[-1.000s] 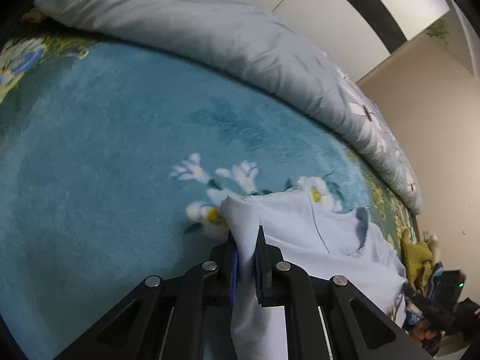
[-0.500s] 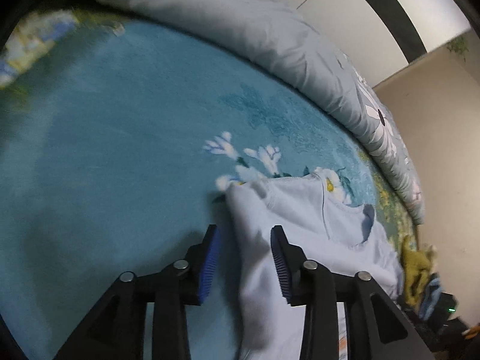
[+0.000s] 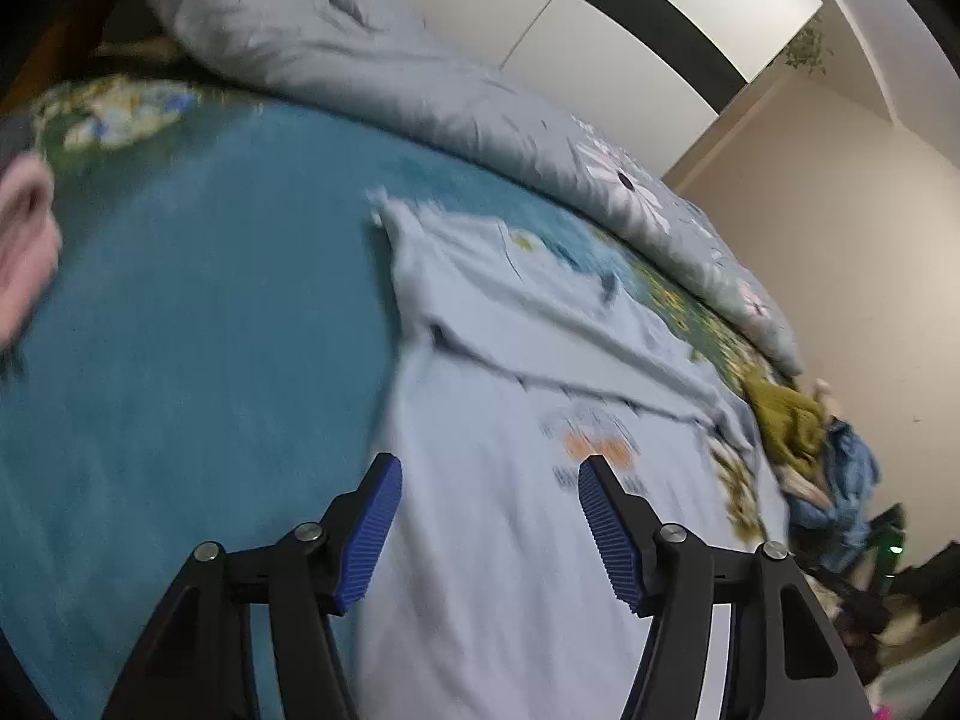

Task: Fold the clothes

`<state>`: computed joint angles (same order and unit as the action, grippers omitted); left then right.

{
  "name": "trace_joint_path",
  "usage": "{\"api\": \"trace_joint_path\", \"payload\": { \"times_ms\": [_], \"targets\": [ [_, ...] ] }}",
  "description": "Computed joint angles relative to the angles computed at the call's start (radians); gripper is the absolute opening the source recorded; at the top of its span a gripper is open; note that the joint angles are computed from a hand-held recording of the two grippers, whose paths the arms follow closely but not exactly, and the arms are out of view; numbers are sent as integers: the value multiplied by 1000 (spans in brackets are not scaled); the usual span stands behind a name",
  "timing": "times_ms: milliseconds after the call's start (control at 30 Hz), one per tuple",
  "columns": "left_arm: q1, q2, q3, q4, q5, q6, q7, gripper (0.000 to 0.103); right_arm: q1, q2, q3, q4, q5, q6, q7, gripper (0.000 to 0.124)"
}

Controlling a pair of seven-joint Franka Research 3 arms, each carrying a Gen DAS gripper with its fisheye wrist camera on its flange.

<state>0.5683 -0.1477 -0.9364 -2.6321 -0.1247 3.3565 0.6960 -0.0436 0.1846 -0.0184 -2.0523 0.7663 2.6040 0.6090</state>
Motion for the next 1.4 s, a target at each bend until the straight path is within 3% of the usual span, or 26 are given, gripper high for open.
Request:
{"api": "trace_joint_path", "payload": {
  "times_ms": [67, 133, 200, 300, 333, 367, 400, 467, 600, 700, 833, 967, 1100, 1233, 1400],
  "targets": [
    [-119, -20, 101, -14, 20, -19, -23, 65, 18, -13, 21, -30, -10, 44, -94, 47],
    [-130, -70, 104, -21, 38, -58, -48, 65, 44, -9, 31, -49, -53, 104, -157, 47],
    [-136, -115, 104, -28, 56, -78, -75, 65, 70, 14, 22, -51, -137, 149, -141, 47],
    [-172, -158, 135, -58, 77, -71, -119, 66, 55, 40, 32, -32, -132, 155, -145, 46],
    [-167, -173, 130, -68, 81, -71, -138, 67, 50, 43, 33, -26, -125, 154, -136, 41],
    [-160, -176, 125, -73, 89, -68, -155, 67, 51, 48, 28, -19, -133, 153, -111, 22],
    [-158, -171, 126, -75, 98, -62, -168, 67, 51, 54, 17, 1, -151, 123, -62, 6],
    [-189, -153, 162, -88, 123, -31, -187, 67, 25, 69, 11, 76, -135, -11, 21, 6],
    [-234, -129, 224, -104, 164, 7, -192, 67, -48, 65, 33, 255, 56, -267, 56, 5],
    [-267, -122, 270, -131, 147, 52, -178, 67, -44, 57, 36, 392, 118, -374, 128, 5],
    [-366, -91, 402, -177, 146, 130, -183, 67, 25, 112, 56, 602, 44, -477, 312, 5],
    [-484, -74, 570, -225, 201, 184, -225, 67, 120, 171, 96, 693, -47, -491, 406, 5],
    [-547, -96, 674, -273, 211, 199, -226, 67, 241, 278, 140, 780, -157, -494, 447, 5],
    [-584, -107, 730, -318, 189, 224, -222, 67, 348, 419, 156, 865, -261, -490, 517, 5],
    [-615, -110, 786, -355, 218, 222, -253, 67, 431, 597, 163, 1009, -341, -533, 631, 5]
  ]
}}
